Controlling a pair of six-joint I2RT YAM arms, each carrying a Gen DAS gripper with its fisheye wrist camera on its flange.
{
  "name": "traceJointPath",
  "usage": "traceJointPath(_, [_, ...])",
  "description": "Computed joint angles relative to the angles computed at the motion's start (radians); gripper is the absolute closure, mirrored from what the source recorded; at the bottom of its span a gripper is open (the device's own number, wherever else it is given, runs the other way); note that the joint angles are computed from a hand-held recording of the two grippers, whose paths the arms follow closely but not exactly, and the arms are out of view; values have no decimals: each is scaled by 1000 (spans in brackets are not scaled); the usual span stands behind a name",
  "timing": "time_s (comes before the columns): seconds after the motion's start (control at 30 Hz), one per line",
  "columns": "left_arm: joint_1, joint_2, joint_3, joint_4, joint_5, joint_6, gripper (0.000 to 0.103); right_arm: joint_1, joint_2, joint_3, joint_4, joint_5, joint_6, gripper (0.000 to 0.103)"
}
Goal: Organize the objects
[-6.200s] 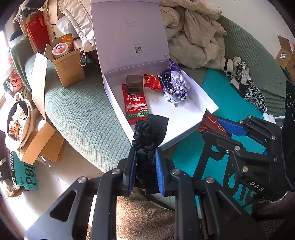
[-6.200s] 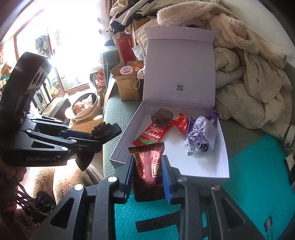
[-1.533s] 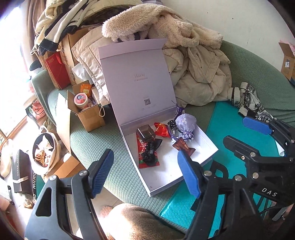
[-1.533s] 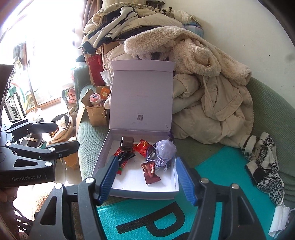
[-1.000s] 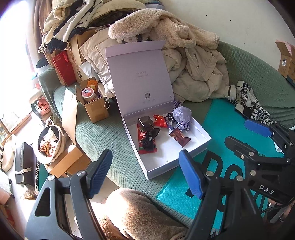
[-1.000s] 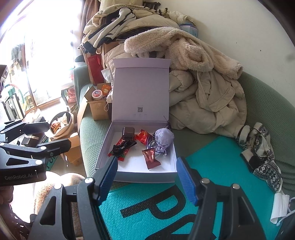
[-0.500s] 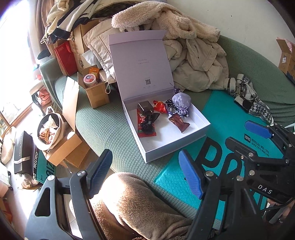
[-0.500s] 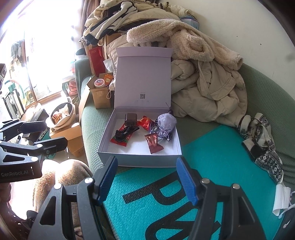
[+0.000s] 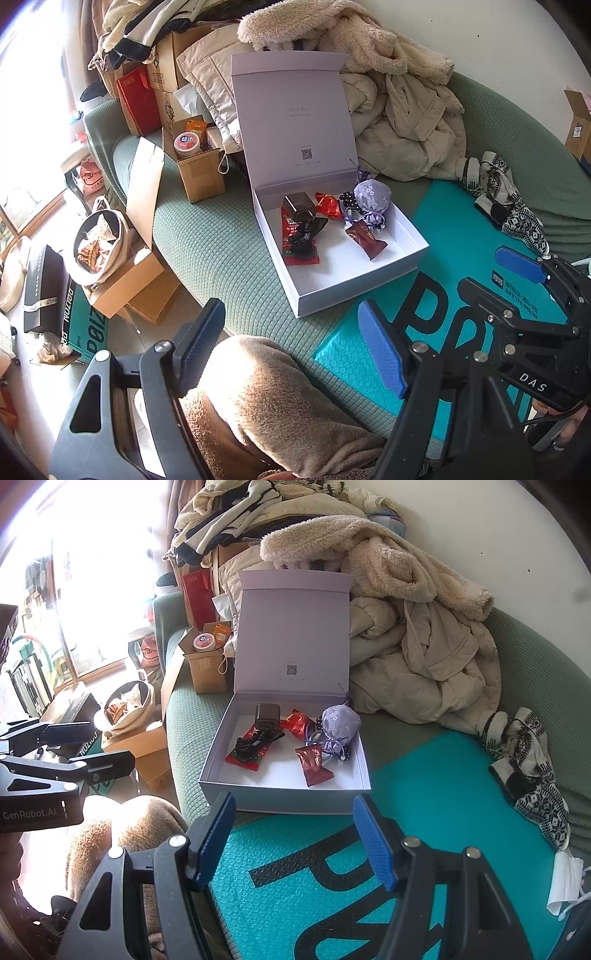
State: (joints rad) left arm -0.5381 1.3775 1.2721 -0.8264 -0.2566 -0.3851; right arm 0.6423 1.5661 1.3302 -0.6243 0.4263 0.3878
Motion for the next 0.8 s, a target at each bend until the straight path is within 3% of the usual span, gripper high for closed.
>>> traceJointPath(0.8, [14, 16, -7, 6, 12, 7, 30, -10, 28, 14, -3, -11, -6, 36])
